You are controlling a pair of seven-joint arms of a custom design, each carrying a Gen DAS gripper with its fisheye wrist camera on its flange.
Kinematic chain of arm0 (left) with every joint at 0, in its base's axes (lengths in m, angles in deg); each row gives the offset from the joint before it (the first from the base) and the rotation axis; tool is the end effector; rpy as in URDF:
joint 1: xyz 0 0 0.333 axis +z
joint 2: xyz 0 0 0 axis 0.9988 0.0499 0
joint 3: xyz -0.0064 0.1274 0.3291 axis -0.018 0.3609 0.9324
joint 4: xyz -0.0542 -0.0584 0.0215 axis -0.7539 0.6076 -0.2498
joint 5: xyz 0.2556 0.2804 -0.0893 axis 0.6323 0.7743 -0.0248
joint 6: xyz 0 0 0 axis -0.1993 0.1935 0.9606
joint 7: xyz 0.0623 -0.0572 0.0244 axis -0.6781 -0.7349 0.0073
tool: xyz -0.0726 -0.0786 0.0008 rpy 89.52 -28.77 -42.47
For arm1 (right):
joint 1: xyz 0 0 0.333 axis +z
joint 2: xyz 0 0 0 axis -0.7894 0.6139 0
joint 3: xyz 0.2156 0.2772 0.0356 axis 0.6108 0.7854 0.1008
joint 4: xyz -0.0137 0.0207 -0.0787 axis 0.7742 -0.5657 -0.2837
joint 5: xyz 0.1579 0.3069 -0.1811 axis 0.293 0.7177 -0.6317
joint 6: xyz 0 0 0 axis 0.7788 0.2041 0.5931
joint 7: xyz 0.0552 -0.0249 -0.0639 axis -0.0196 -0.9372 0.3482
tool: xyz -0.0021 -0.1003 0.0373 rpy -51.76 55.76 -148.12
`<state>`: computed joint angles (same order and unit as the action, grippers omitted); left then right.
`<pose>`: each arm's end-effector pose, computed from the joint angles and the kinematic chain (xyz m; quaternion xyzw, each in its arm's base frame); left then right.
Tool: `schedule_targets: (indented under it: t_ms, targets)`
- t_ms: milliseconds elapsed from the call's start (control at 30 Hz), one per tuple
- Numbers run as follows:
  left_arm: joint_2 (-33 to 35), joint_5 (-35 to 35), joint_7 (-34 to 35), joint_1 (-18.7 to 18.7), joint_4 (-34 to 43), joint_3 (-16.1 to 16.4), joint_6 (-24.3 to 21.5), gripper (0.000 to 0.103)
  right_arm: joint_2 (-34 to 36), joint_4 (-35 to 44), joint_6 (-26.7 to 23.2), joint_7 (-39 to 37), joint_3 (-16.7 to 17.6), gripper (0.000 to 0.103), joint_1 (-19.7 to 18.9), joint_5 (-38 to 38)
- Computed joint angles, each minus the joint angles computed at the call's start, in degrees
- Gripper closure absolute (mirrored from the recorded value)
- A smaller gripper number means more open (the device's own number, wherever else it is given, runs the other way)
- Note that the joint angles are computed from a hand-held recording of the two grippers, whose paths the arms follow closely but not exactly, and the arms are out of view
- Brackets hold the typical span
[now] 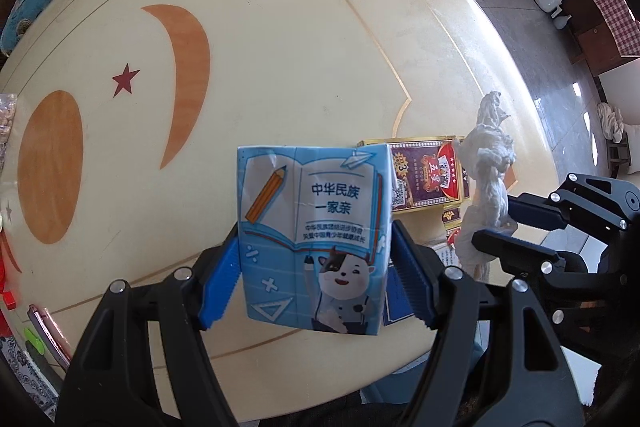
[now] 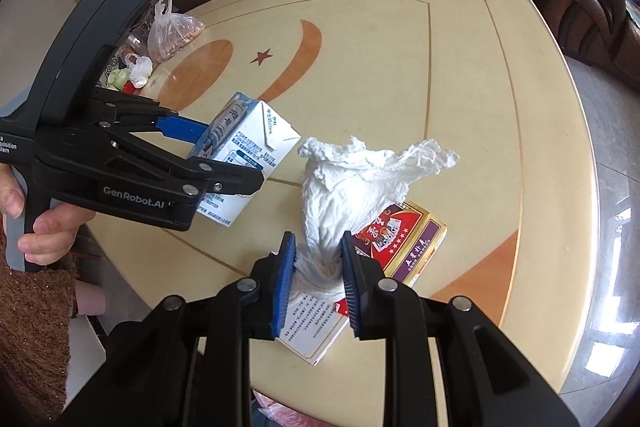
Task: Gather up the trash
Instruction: 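Carry the milk carton and plastic bag down over the trash bin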
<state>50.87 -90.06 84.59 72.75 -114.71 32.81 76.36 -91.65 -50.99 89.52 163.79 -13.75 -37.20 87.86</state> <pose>0.6198 -0.2390 0.7183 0.4875 -0.8701 0.0686 0.0243 0.5115 0.1834 0.7128 -0.7276 0.6379 -0.0010 0.2525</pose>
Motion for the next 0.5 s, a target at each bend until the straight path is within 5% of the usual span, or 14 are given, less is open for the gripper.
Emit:
schedule_targets:
  t_ms: [500]
  targets:
    - [-21.6,0.3,0.6,0.9,-22.3,-1.1,9.0,0.034,-10.0,-3.2,-1.5,3.6,2.0,0.08,1.6,-5.5]
